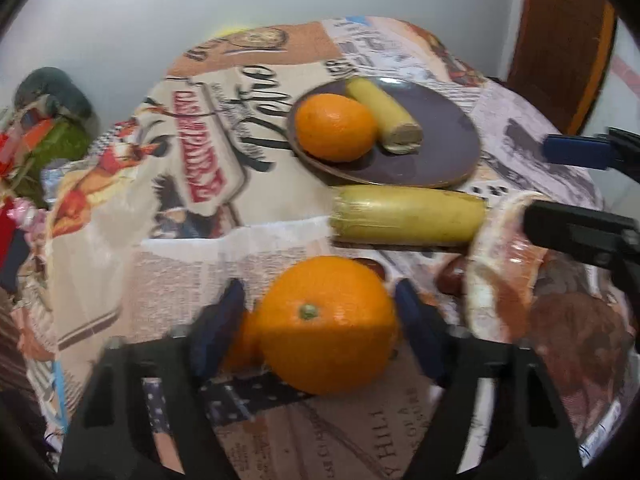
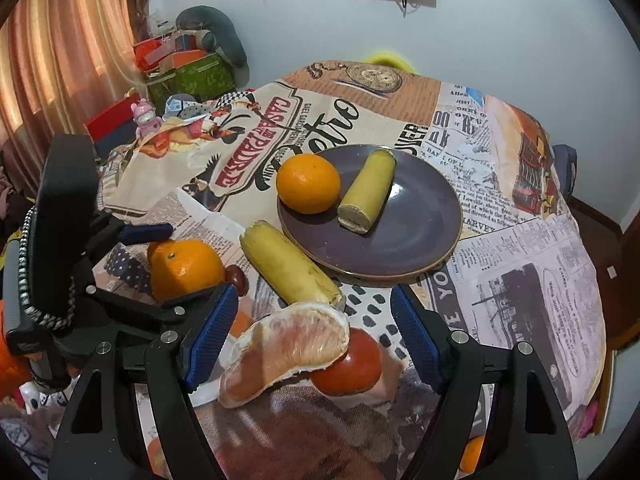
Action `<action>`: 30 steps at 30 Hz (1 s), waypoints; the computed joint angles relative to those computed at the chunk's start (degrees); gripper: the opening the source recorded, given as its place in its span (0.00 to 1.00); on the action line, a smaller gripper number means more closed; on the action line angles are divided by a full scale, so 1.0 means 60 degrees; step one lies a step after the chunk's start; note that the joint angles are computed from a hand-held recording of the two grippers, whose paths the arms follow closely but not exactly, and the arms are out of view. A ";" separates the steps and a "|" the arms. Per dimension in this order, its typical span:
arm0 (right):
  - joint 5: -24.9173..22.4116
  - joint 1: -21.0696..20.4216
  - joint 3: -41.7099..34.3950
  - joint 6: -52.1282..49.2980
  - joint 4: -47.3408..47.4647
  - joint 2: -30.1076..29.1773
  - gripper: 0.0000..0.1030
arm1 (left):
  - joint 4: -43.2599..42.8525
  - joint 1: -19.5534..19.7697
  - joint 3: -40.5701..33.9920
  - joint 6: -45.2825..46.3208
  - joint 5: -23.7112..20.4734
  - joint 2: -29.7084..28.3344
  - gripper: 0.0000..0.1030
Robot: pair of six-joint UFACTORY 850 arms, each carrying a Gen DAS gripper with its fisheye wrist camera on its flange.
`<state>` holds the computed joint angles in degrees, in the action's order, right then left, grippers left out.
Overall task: Organize fruits
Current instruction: 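Move the left tool to the second orange while the right tool reaches the other cylinder, then grasp the orange with the left tool while the right tool grasps the second cylinder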
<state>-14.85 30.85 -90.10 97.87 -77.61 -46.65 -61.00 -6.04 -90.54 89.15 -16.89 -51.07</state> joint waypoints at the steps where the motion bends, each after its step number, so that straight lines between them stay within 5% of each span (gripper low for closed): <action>1: 0.0002 -0.0017 -0.0106 -0.0407 0.0329 -0.0081 0.74 | -0.0125 -0.0010 0.0043 0.0130 0.0047 0.0026 0.66; 13: -0.0153 -0.0227 -0.1765 -0.6233 0.5263 -0.1221 0.72 | 0.0834 0.0505 -0.1259 -0.1869 -0.2016 -0.0553 0.65; 18: -0.0466 -0.0328 -0.2627 -0.9309 0.7997 -0.1724 0.60 | 0.0717 0.0634 -0.1750 -0.2262 -0.2380 -0.0778 0.65; 30: -0.1226 -0.0287 -0.3132 -1.1946 0.9791 -0.1963 0.51 | 0.0011 0.0704 -0.2136 -0.1333 -0.1967 -0.0940 0.65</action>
<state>-22.21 29.13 -108.90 26.20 -18.86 -58.42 -60.94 -1.82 -103.35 81.16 -28.69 -56.71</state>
